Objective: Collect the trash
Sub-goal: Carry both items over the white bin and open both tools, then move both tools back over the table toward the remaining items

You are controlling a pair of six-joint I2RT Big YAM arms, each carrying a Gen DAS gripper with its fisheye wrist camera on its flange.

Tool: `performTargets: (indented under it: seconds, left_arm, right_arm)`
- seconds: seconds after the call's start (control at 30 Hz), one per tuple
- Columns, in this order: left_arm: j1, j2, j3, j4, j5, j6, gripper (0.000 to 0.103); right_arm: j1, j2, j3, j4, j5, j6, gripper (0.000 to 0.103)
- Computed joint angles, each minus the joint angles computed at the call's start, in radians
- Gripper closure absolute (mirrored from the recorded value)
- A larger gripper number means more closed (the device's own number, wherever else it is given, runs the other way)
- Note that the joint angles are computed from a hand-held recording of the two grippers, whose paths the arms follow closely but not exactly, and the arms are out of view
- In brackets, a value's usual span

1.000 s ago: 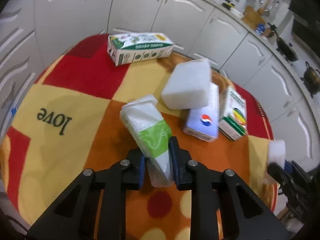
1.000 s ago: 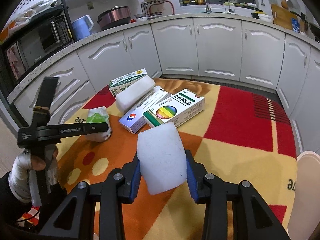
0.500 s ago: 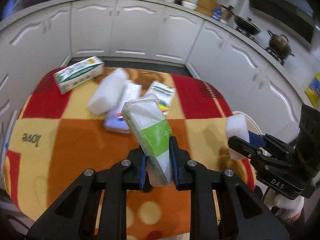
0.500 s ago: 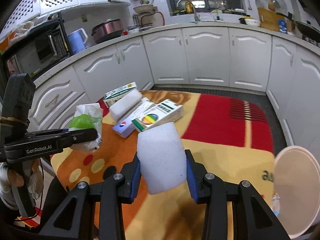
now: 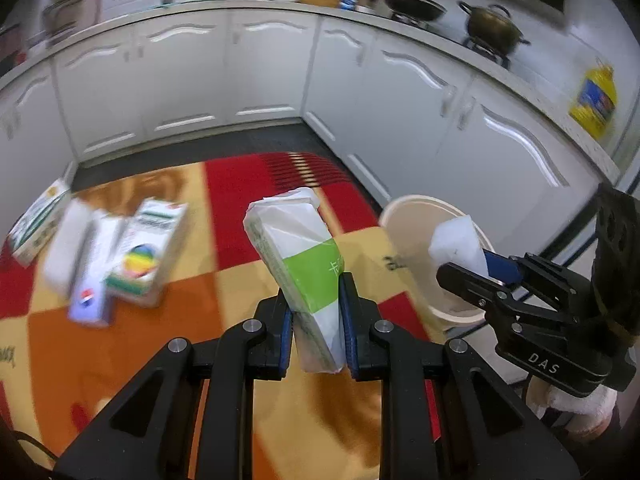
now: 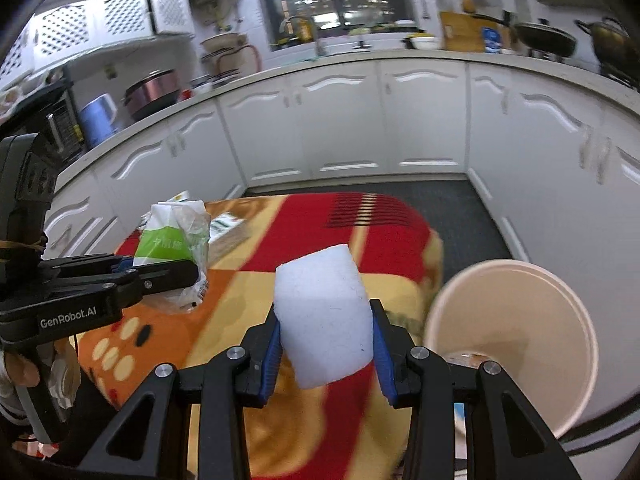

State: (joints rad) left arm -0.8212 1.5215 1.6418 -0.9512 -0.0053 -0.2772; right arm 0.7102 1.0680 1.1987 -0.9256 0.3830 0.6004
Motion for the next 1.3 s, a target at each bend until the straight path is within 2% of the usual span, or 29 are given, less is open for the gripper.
performTargets:
  seconds: [0.17, 0.57, 0.83, 0.87, 0.93, 0.97, 1.0, 1.1, 1.3]
  left_arm:
    - [-0.042, 0.085, 0.087, -0.016, 0.011, 0.004, 0.085]
    - [-0.098, 0.269, 0.275, -0.036, 0.132, -0.022, 0.085]
    - [-0.108, 0.376, 0.382, -0.065, 0.181, -0.029, 0.084]
    - [-0.106, 0.382, 0.387, -0.066, 0.19, -0.031, 0.082]
    - [-0.102, 0.403, 0.404, -0.072, 0.217, -0.034, 0.068]
    - [-0.1, 0.412, 0.412, -0.076, 0.225, -0.037, 0.051]
    - [-0.098, 0.415, 0.411, -0.077, 0.235, -0.045, 0.039]
    - [-0.093, 0.413, 0.403, -0.068, 0.242, -0.061, 0.038]
    - [-0.09, 0.389, 0.38, -0.072, 0.211, -0.047, 0.038]
  right_arm:
    - [-0.059, -0.069, -0.055, -0.031, 0.002, 0.021, 0.064]
    - [-0.214, -0.177, -0.163, -0.098, -0.012, 0.049, 0.064]
    - [-0.317, -0.192, -0.23, -0.088, -0.061, 0.066, 0.061]
    - [-0.33, -0.189, -0.235, -0.087, -0.068, 0.065, 0.056]
    - [-0.354, -0.181, -0.24, -0.095, -0.067, 0.074, 0.051]
    - [-0.365, -0.178, -0.244, -0.099, -0.067, 0.076, 0.049]
    - [-0.371, -0.18, -0.248, -0.103, -0.068, 0.083, 0.048]
    - [-0.381, -0.2, -0.266, -0.091, -0.075, 0.096, 0.039]
    - [-0.349, -0.205, -0.264, -0.104, -0.054, 0.121, 0.038]
